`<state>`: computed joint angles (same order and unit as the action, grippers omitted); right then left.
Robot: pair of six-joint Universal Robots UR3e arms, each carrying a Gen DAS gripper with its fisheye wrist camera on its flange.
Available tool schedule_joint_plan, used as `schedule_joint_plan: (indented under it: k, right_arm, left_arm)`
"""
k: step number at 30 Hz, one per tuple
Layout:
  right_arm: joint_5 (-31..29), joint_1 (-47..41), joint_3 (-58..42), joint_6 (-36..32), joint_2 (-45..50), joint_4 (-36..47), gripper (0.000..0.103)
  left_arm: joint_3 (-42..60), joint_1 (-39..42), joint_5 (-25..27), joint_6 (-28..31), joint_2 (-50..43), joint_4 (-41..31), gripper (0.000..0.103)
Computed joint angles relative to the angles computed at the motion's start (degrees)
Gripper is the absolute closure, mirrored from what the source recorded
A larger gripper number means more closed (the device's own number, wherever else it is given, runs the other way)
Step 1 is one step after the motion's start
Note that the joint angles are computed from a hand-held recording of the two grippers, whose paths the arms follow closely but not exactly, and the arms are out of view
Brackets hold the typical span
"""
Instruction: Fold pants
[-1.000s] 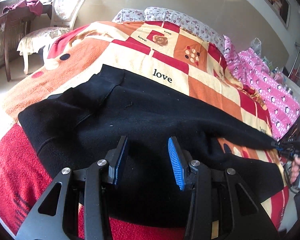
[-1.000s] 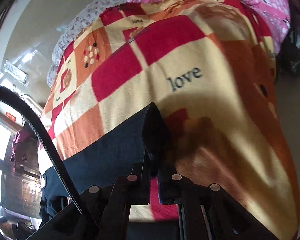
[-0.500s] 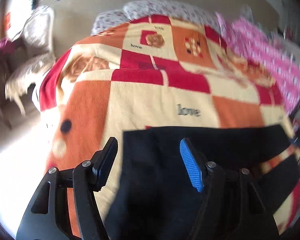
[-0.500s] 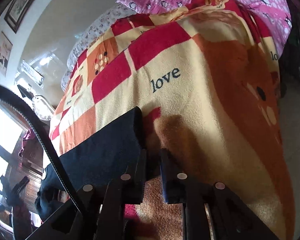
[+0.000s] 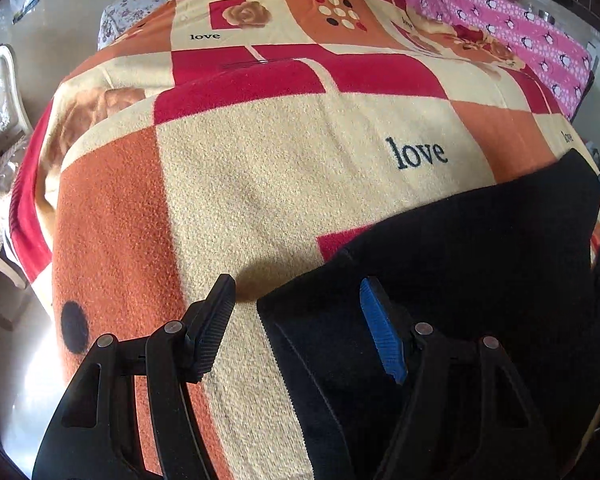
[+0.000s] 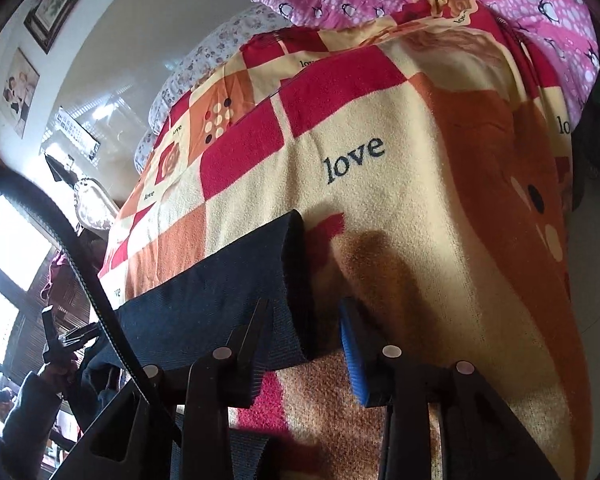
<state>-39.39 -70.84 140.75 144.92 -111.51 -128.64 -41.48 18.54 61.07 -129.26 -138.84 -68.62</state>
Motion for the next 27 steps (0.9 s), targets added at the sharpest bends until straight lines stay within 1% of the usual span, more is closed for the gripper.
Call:
schedule_joint_plan:
  k: [2,3,4,5,6,7,8,9,11,14,17,18,20,21,22,23,24,25,26,27]
  right_arm:
    - [0.18,-0.03,-0.09,-0.12,0.36,0.04,0.070]
    - [0.35,-0.16,-0.13,-0.34,0.48,0.30,0.070]
    - [0.47,-0.41,-0.21,-0.74,0.59,0.71,0.070]
    - [0.60,-0.49,-0.23,-0.86,0.62,0.91,0.070]
    - [0.65,-0.51,-0.26,-0.91,0.62,1.01,0.070]
    - [0.67,-0.52,-0.30,-0.93,0.66,1.07,0.070]
    - [0.66,-0.22,-0.39,-0.47,0.95,0.55,0.070]
    - [0.70,-0.24,-0.38,-0.51,0.93,0.60,0.070]
    - [1.08,-0.44,-0.60,-0.92,1.27,1.19,0.069]
    - [1.51,-0.87,-0.86,-1.74,1.09,2.70,0.068]
    - [1.46,-1.08,-1.13,-2.10,-0.26,4.44,0.066]
    - [1.27,-1.26,-1.75,-1.10,-0.90,5.37,0.065]
    - [3.22,-2.15,-5.54,-2.81,-0.96,12.17,0.065]
    - [3.87,-2.24,-8.07,-2.51,-0.57,14.36,0.064]
    - [4.07,-1.91,-10.60,-0.87,0.00,14.81,0.062]
    - [4.07,-1.03,-13.37,1.39,1.62,14.43,0.054]
    - [3.65,0.12,-15.68,3.20,3.54,13.92,0.052]
    - [2.00,2.33,-18.97,5.78,6.55,12.81,0.052]
    - [-0.93,5.45,-23.27,8.68,10.36,11.81,0.052]
    - [-2.98,8.71,-28.17,9.33,14.71,12.49,0.052]
  left_arm:
    - [6.09,0.89,-2.29,-0.98,-3.24,-5.35,0.037]
    - [6.05,1.35,-3.41,-0.92,-3.27,-5.76,0.038]
    - [3.60,1.60,-3.95,-0.59,-2.22,-4.08,0.039]
    - [0.27,1.81,-4.32,-0.49,-0.75,-1.64,0.042]
    - [-1.34,2.03,-5.07,-0.11,0.17,-1.31,0.055]
    - [-2.22,2.05,-5.46,0.07,0.80,-1.21,0.061]
    - [-3.40,1.83,-5.04,-0.39,1.57,-0.04,0.087]
    - [-4.08,1.56,-4.76,-0.40,2.28,-0.24,0.093]
    - [-10.93,0.44,-2.57,-0.30,6.37,6.06,0.094]
    - [-17.49,0.02,-1.51,-1.49,11.00,12.93,0.094]
    - [-22.90,0.81,-2.51,-2.96,16.48,17.74,0.094]
    - [-25.55,1.14,-3.43,-2.95,19.32,19.33,0.094]
    - [-29.65,1.70,-4.71,-2.65,23.38,21.61,0.094]
    - [-31.61,2.13,-5.88,-2.67,25.41,22.21,0.094]
    - [-32.76,2.61,-7.02,-2.44,26.84,21.71,0.094]
    - [-34.38,2.90,-7.69,-2.50,28.28,22.06,0.094]
    - [-36.30,2.95,-7.61,-3.04,29.53,23.36,0.094]
    - [-37.34,2.87,-7.30,-3.31,30.24,23.90,0.094]
    - [-38.43,2.58,-6.62,-3.75,30.70,25.03,0.094]
    - [-39.23,2.17,-5.71,-4.59,30.87,26.37,0.094]
